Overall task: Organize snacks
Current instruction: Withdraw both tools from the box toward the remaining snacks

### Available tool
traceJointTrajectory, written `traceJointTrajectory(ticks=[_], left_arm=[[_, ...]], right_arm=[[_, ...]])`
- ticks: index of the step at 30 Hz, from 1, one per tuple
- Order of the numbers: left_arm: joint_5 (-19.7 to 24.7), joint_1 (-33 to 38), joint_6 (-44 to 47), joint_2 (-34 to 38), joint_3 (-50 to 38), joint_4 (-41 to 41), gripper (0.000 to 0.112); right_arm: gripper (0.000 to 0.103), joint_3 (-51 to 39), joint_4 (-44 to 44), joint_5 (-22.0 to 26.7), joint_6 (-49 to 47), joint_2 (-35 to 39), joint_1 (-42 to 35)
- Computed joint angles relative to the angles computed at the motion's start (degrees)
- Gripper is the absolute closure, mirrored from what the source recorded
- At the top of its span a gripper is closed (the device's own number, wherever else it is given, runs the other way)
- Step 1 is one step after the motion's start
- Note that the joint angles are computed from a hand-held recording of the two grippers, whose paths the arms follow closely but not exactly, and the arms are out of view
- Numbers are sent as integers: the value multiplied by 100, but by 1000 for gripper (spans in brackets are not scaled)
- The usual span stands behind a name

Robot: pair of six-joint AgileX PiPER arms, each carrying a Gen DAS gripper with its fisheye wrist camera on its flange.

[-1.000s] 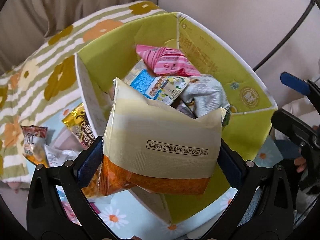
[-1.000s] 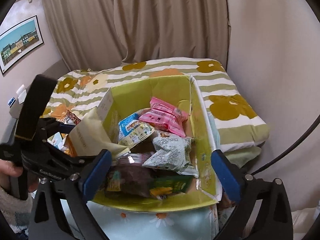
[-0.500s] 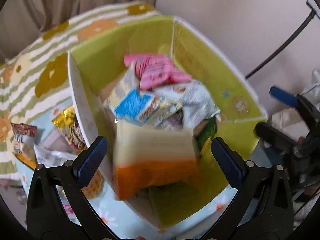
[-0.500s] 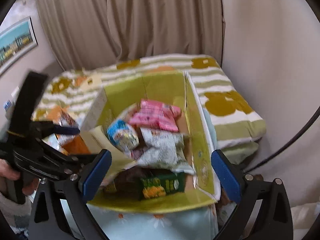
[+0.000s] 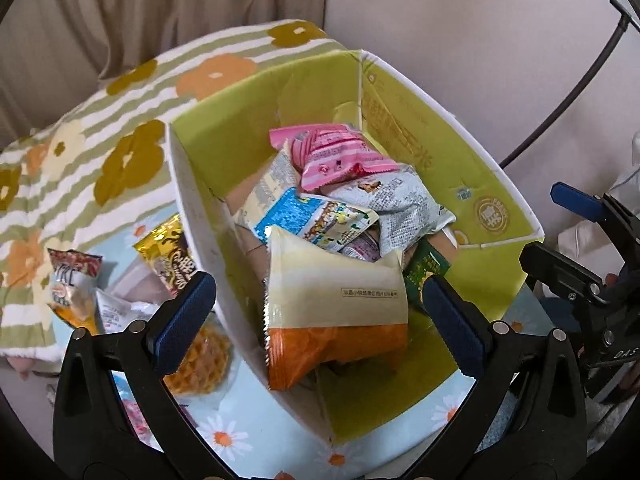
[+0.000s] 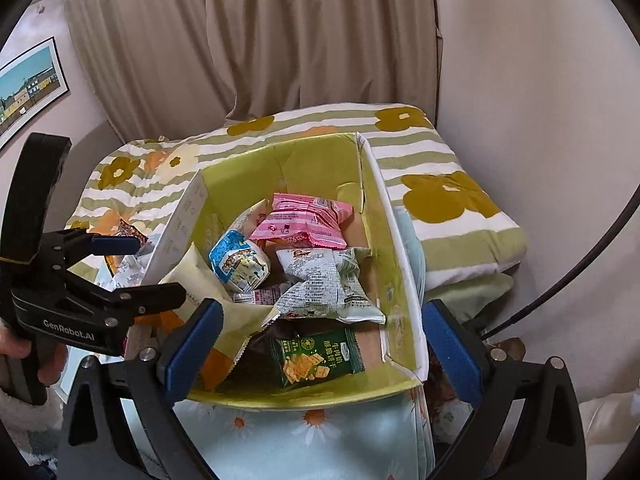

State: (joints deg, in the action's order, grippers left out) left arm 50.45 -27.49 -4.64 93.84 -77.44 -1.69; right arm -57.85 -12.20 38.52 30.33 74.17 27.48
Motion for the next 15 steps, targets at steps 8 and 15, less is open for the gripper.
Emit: traceJointTrajectory(ticks=[8, 15], left_arm=[[228, -28, -667, -685, 179, 541, 10], [577, 326, -1526, -1964, 700, 1324, 10]], right_arm=[[4, -419, 179, 224, -490, 14, 57], [4, -999, -177, 428, -529, 207, 627]])
